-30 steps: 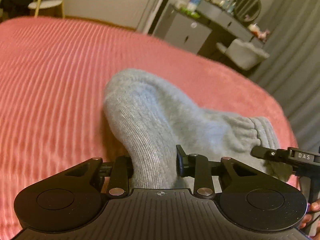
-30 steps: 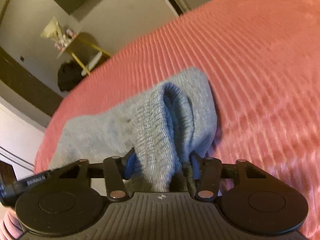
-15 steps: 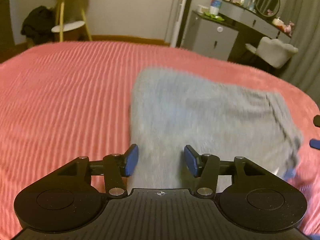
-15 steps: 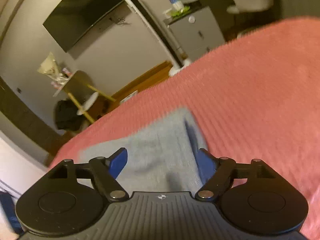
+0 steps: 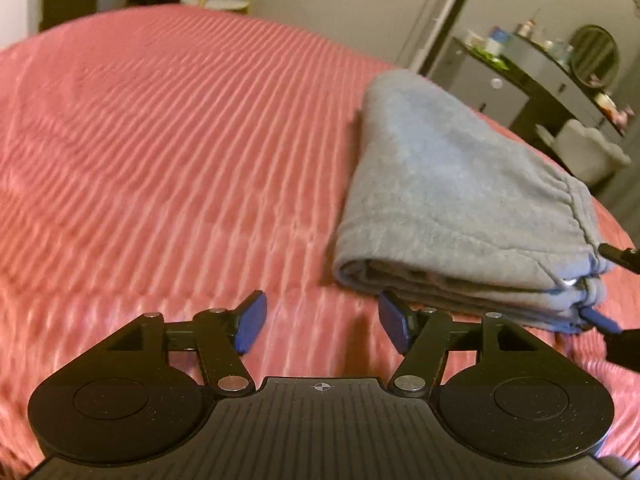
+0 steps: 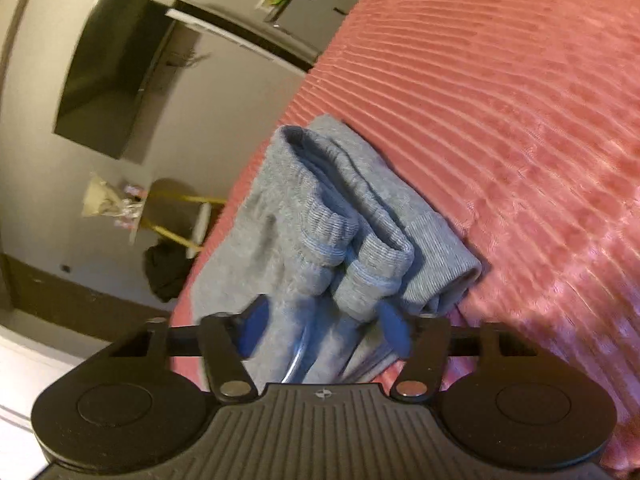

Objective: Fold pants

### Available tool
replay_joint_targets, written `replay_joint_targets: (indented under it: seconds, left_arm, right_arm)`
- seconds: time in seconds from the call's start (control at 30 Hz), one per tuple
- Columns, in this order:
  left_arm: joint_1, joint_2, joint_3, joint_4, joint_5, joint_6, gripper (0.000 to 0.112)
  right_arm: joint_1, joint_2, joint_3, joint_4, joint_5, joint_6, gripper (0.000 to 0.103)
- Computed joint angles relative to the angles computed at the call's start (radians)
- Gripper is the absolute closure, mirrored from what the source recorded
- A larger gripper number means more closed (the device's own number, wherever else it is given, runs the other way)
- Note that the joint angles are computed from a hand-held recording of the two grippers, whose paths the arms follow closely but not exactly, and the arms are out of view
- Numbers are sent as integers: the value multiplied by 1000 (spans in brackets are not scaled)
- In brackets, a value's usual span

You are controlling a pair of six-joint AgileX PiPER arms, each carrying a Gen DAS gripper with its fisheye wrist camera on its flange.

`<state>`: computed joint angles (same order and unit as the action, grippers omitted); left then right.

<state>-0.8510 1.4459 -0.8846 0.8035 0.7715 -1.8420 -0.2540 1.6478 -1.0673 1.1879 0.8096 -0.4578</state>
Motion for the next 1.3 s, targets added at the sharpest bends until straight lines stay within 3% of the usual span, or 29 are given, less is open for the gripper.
replay_joint_targets:
  seconds: [0.17, 0.2, 0.23, 0.3, 0.4, 0.47, 0.53, 0.6, 0.67, 0.73, 0.9, 1.03, 1.17, 1.23, 1.3]
  left_arm:
    - [-25, -24, 30, 26, 30, -41, 42]
    - [-25, -27, 33, 23, 30, -45, 42]
    - [-23, -28, 35, 23, 30, -51, 42]
    - [-41, -32, 46, 27, 48, -84, 42]
    - [-39, -53, 66, 30, 48, -116, 42]
    - [-30, -54, 69, 28, 40, -126, 42]
    - [-26, -61, 76, 18, 35, -125, 42]
    - [-21, -50, 64, 7, 39, -112, 42]
    - [-25, -55, 68, 10, 44, -115, 42]
    - [-27, -61, 70, 19, 45, -124, 42]
    - [-61, -57, 69, 82, 80, -190, 41]
    - [-58, -38, 55, 85, 78, -179, 40]
    - [-68, -38, 54, 98, 81, -180, 40]
    - [-73, -45, 61, 119, 82, -191, 39]
    - [-80, -49, 54, 123, 94, -182, 39]
  right_arm:
    - [95, 32, -46, -29, -105, 105, 31]
    - [125, 32, -56, -68, -138, 149, 34]
    - [134, 24, -62, -123, -151, 194, 52]
    - [170, 12, -77, -227, -192, 246, 59]
    - [194, -77, -2, -89, -262, 38, 66]
    - [147, -118, 44, 73, -203, -108, 66]
    - [122, -104, 58, 77, -190, -109, 65]
    - [162, -59, 50, -80, -280, -27, 62]
    - [181, -61, 34, -222, -283, 55, 57]
    - [195, -95, 25, -312, -285, 116, 43]
    - [177, -196, 37, -404, -308, 189, 43]
    - [175, -238, 66, -198, -335, -127, 43]
    - [134, -165, 44, 97, -152, -470, 43]
    - [127, -95, 8, 112, -97, -454, 43]
    - [136, -62, -2, 57, -133, -361, 48]
